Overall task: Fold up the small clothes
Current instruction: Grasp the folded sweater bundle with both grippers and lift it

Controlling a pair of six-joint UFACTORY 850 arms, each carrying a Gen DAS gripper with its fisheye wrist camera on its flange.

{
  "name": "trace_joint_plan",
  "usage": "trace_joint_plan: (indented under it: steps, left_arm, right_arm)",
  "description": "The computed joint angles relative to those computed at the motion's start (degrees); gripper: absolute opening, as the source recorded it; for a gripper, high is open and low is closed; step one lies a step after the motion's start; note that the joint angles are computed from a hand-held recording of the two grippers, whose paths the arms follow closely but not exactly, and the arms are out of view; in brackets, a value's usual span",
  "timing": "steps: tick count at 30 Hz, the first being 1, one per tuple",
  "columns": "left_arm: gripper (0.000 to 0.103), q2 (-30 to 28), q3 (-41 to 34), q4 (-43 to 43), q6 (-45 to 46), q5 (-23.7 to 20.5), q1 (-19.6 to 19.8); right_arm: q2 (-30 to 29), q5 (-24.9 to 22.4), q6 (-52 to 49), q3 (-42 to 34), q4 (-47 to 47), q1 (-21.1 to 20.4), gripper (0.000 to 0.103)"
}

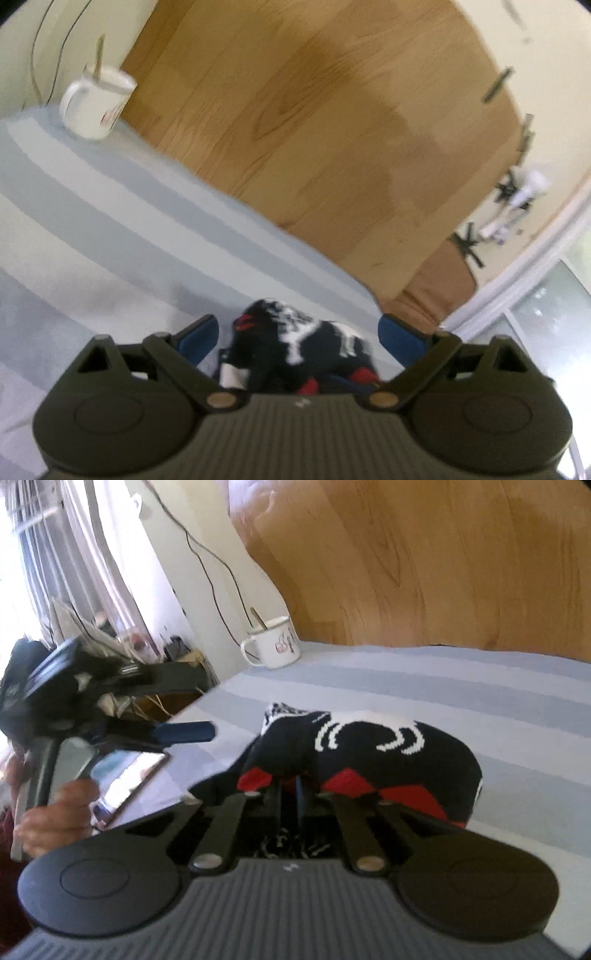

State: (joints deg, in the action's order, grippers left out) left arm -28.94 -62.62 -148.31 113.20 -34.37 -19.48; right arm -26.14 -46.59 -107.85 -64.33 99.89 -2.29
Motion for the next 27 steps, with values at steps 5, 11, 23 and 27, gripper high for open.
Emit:
trace_joint_plan:
  steps: [5,11,23,27]
  left_arm:
    - [0.092,2.9,2.8,2.7,3.7,-0.9,-2.2]
    - [0.036,1.4,0.8,11.2,6.2,8.5,-7.2]
    - [0.021,3.1,8.5,0.1,9.9,3.2,-7.5]
    - [0.02,2.3,6.3,-0.4,10.7,6.5,-8.0]
  right_arm:
    - [-0.6,-8.3,1.2,2.1,4.8,-2.8,0.013]
    - [-3.4,-10.4,12.2,0.1,3.2,-4.0,0.001]
    - [-0.5,-9.0,7.0,2.2,3.2,-2.8,0.01]
    - [0.9,-4.5,3.7,2.0,-1.6,0.4,0.006]
